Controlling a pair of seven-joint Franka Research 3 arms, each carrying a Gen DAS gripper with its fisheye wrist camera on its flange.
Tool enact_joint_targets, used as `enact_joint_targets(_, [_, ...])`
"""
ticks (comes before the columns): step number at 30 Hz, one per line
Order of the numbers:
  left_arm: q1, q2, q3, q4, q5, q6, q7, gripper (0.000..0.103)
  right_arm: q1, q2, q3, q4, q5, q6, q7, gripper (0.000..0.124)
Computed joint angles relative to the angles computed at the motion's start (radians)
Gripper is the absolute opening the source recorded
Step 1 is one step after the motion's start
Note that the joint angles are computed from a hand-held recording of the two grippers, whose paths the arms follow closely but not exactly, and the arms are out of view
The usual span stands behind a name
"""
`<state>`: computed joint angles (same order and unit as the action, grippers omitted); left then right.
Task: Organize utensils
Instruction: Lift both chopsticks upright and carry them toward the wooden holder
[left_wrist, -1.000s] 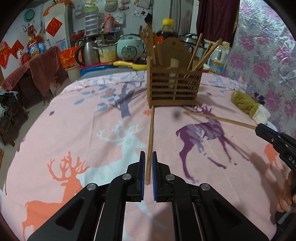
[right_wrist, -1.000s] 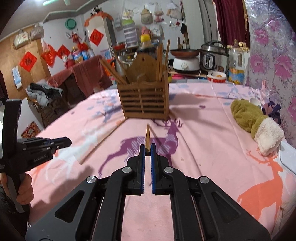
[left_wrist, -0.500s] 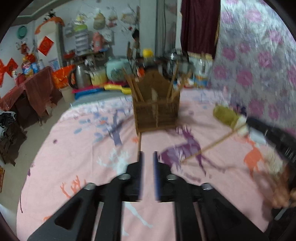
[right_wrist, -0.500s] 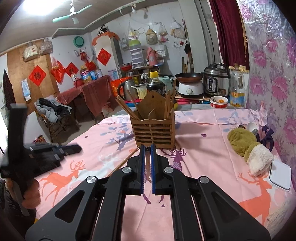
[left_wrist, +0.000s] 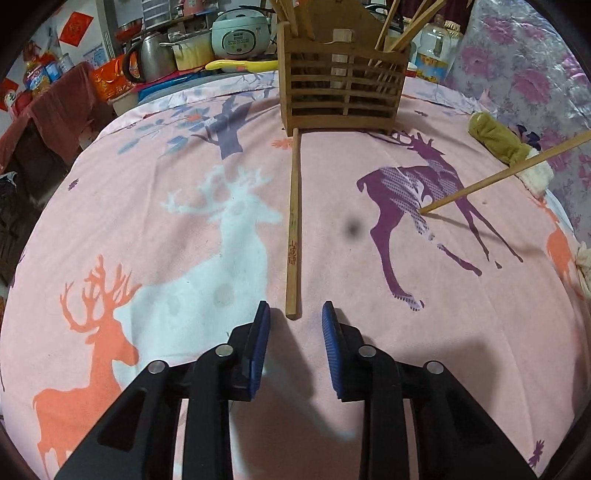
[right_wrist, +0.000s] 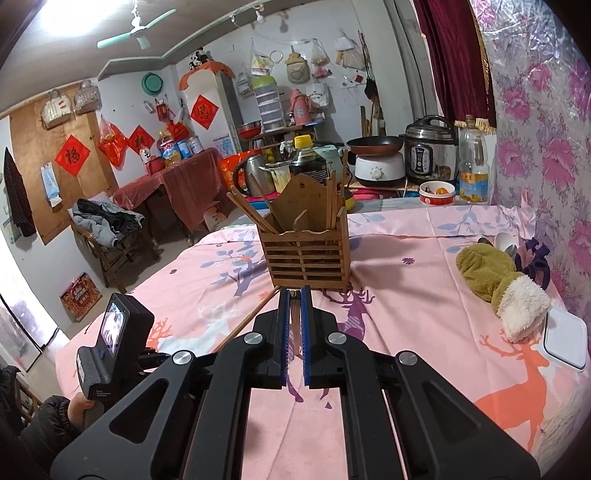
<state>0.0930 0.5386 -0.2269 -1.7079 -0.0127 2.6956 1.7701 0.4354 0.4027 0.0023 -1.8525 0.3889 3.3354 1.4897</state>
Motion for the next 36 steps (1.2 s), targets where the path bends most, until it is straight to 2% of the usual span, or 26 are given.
enact_joint_targets(4, [0.004, 0.011, -0.004, 0.016, -0.007, -0.007, 0.002, 0.023, 0.001, -0.001, -0.001, 0.0, 0.002, -0.004, 0.0, 0.007])
enact_joint_targets(9, [0.0, 0.046, -0.005, 0.08, -0.011, -0.043, -0.004, 0.022, -0.002, -0.001, 0.003, -0.002, 0.001, -0.004, 0.002, 0.007])
enact_joint_targets(11, [0.006, 0.038, -0.011, 0.067, -0.017, -0.038, 0.004, 0.007, -0.006, -0.002, 0.008, -0.003, 0.0, -0.003, 0.003, 0.007])
enact_joint_targets(13, [0.036, 0.022, -0.043, 0.045, -0.06, -0.036, 0.037, 0.006, 0.01, 0.004, -0.007, 0.0, 0.005, -0.001, 0.005, 0.007])
enact_joint_targets(17, [0.065, -0.07, -0.079, -0.059, -0.122, 0.08, 0.088, 0.006, 0.036, 0.007, -0.034, 0.001, 0.013, -0.002, 0.006, 0.007])
enact_joint_targets(18, [0.083, -0.107, -0.103, -0.089, -0.15, 0.111, 0.118, 0.006, 0.032, 0.006, -0.03, 0.001, 0.012, 0.0, 0.006, 0.007])
enact_joint_targets(20, [0.108, -0.166, -0.137, -0.133, -0.204, 0.156, 0.173, 0.006, 0.026, 0.001, -0.022, -0.002, 0.012, 0.01, 0.004, 0.007])
enact_joint_targets(24, [0.115, -0.26, -0.165, -0.172, -0.306, 0.211, 0.263, 0.006, 0.036, -0.019, -0.024, -0.014, 0.017, 0.031, -0.012, 0.007])
enact_joint_targets(27, [0.072, -0.281, -0.13, -0.161, -0.322, 0.217, 0.273, 0.006, 0.074, -0.031, -0.056, -0.016, 0.035, 0.038, -0.036, 0.007])
enact_joint_targets(31, [-0.002, -0.271, -0.064, -0.117, -0.252, 0.192, 0.208, 0.006, 0.109, -0.032, -0.086, -0.007, 0.061, 0.036, -0.062, 0.007])
enact_joint_targets(33, [-0.026, -0.263, -0.047, -0.092, -0.217, 0.185, 0.182, 0.006, 0.14, -0.028, -0.118, 0.004, 0.077, 0.031, -0.075, 0.007])
enact_joint_targets(36, [-0.034, -0.25, -0.051, -0.054, -0.201, 0.176, 0.177, 0.006, 0.173, -0.008, -0.161, 0.045, 0.089, 0.011, -0.085, 0.007])
